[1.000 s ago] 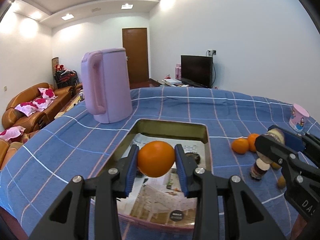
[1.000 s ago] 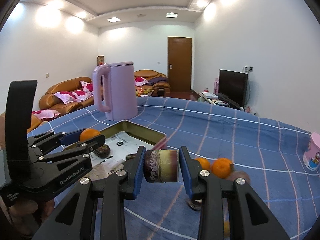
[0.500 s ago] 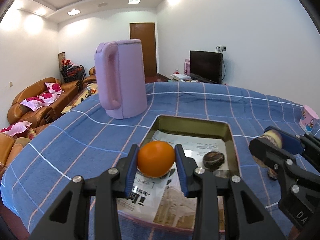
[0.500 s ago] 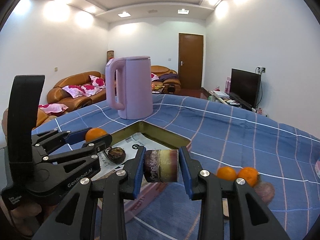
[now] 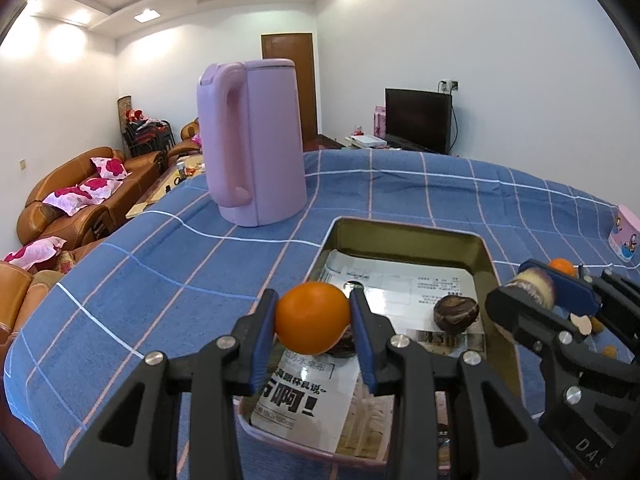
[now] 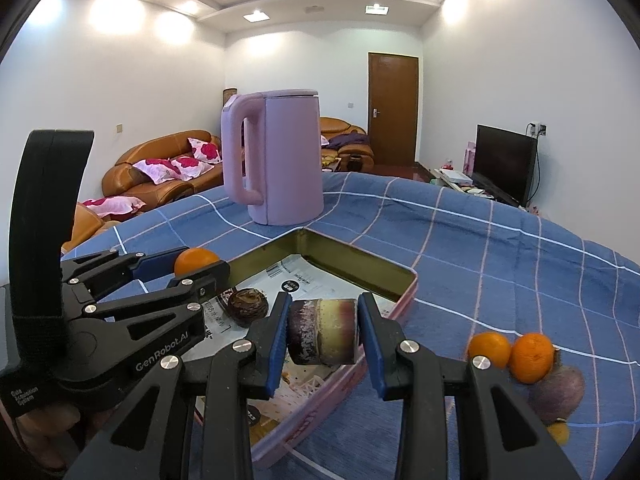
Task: Organize fruits
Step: 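Move the orange in the left gripper over the tin box while the right brings the root piece, then open the left gripper to drop the orange while the right releases the root piece into the box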
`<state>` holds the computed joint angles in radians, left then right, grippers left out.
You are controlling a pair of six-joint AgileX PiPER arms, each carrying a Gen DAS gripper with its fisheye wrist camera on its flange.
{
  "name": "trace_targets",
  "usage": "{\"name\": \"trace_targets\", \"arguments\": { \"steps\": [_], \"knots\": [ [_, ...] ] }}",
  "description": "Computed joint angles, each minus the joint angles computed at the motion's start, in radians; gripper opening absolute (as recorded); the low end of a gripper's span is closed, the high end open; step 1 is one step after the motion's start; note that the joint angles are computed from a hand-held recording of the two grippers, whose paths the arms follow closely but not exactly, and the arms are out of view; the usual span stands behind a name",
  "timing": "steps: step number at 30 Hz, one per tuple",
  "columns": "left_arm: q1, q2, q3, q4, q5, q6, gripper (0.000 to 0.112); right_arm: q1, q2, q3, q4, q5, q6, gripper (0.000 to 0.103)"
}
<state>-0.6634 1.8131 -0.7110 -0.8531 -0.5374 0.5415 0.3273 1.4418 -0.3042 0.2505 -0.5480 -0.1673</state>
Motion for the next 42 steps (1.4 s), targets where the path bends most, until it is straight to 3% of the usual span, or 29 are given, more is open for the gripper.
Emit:
{"name": "trace_targets", "arguments": {
  "steps": [11,23,31,42],
  "knots": [
    [0.021,0.029,-0.04,-0.017,0.058,0.039,0.038,-0.013,0.051,-0.037,-0.044,0.035,0.028,0.036],
    [-0.002,0.039,-0.05,-0.077,0.032,0.107,0.042,-0.032,0.076,-0.072,-0.117,0.098,0.073,0.038],
    [-0.006,0.028,-0.03,-0.082,0.01,0.085,0.063,-0.035,0.064,-0.058,-0.092,0.088,0.062,0.045],
    [-0.063,-0.015,0.013,-0.081,-0.037,0.045,0.075,-0.049,-0.054,0.055,0.002,0.074,-0.011,0.054]
  ]
}}
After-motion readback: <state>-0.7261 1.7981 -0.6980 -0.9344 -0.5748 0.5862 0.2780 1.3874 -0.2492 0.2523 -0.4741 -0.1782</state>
